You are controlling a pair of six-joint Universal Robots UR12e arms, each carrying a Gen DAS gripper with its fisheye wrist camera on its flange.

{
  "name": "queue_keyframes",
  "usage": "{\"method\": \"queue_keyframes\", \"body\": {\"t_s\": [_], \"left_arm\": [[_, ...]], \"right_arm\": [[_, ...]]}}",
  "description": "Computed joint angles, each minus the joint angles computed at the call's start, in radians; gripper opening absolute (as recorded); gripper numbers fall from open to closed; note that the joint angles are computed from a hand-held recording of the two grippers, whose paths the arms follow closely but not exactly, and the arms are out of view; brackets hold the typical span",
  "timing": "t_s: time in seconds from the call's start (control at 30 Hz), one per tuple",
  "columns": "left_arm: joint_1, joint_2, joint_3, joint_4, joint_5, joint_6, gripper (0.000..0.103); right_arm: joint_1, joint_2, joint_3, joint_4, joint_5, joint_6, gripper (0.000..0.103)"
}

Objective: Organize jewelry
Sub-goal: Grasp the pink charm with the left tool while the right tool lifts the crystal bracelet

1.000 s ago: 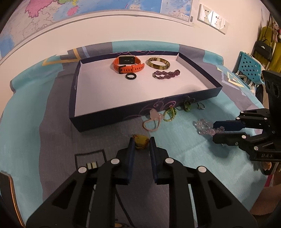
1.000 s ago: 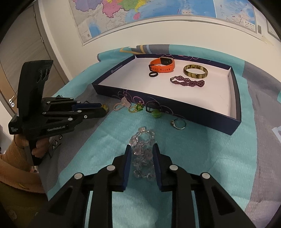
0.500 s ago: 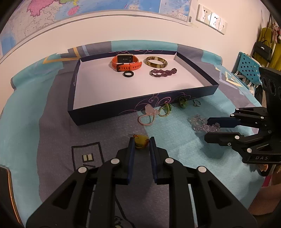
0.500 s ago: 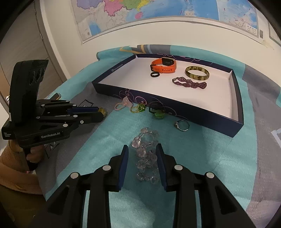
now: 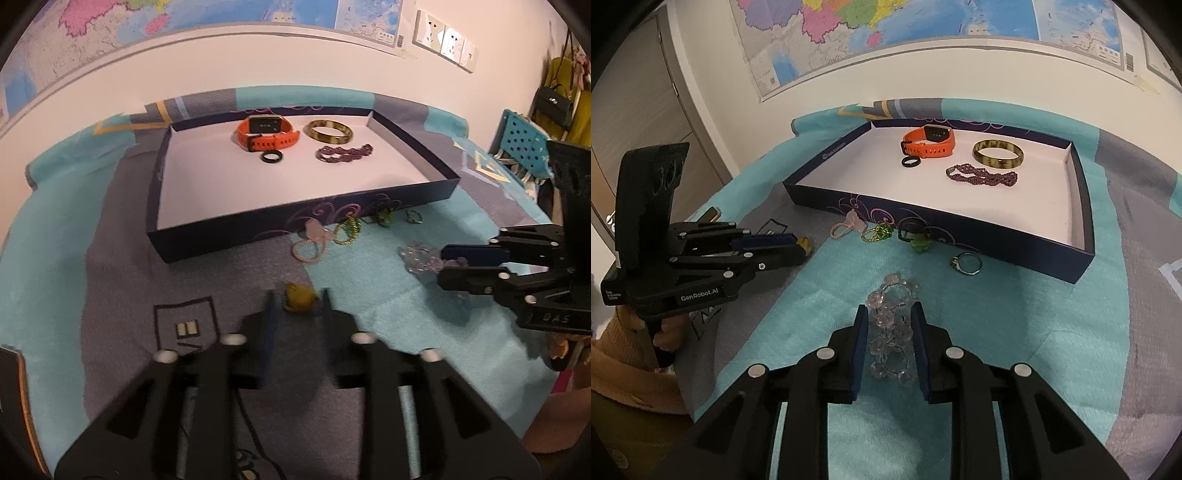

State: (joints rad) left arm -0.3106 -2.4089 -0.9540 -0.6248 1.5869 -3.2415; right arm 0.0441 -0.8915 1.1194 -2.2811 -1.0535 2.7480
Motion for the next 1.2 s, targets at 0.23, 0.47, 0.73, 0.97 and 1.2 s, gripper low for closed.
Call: {"method": "queue_keyframes", "body": {"t_s": [0.23,0.47,0.73,0.97,1.2], "left_arm": [[-0.007,-0.037,0.075,-0.013,0.015,0.079,0.041],[-0.01,-0.102,0.193,-0.119,-0.001,0.089,0.035],[-0.011,-0.087,0.162,-0.079,-0.002,0.071,0.003],[0.0,-0.055,0.107,-0.04,-0.075,0.028,0.003],[0.006,-0.029,0.057,-0.014,-0.113,0.019,0.003]], "right_arm": [[-0.005,-0.001,0.002,-0.005,0.015,0.015,0.021],[-0.007,-0.003,0.004,-0.012,0.022,0.026,0.021],[-0.015,0.001,-0.005,-0.014,0.053,0.044,0.008],[-0.019,-0.002,0.002,-0.02,0.058,0.049,0.008],[-0.03,-0.007,0.008,-0.029,0.082,0.076,0.007]]}}
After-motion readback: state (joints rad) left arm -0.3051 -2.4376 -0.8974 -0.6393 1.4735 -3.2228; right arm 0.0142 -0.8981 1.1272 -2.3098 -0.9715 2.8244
